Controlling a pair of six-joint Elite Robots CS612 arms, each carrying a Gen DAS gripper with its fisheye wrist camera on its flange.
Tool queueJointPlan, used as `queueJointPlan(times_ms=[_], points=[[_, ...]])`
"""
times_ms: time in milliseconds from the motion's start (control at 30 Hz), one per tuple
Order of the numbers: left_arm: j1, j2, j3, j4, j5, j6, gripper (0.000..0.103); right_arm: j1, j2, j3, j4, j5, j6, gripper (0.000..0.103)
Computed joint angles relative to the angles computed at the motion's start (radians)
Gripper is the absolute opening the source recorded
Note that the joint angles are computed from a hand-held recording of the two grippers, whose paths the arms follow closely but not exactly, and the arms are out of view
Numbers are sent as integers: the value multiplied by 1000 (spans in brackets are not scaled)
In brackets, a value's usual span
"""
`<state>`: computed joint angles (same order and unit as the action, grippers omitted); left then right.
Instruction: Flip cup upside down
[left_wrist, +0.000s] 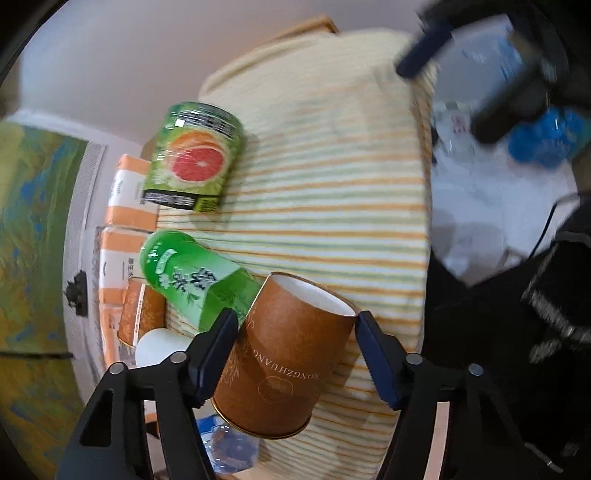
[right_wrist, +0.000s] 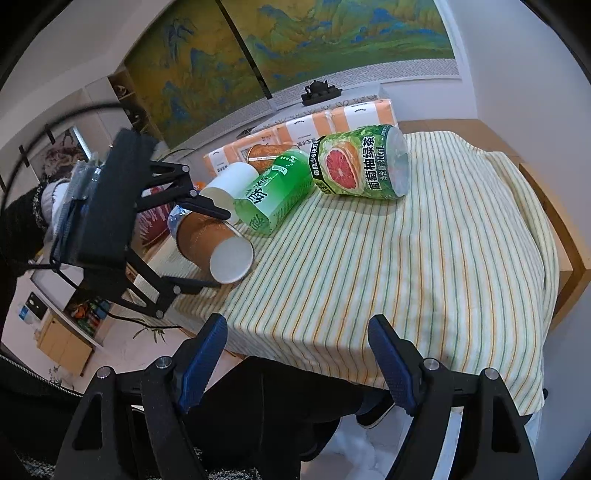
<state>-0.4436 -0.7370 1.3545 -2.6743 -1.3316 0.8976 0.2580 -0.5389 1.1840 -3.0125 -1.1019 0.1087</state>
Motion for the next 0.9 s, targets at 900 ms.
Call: queueJointPlan(times_ms=[900], points=[[145, 16, 91, -516, -583, -900, 62, 34, 17, -62, 23, 19, -35, 75]])
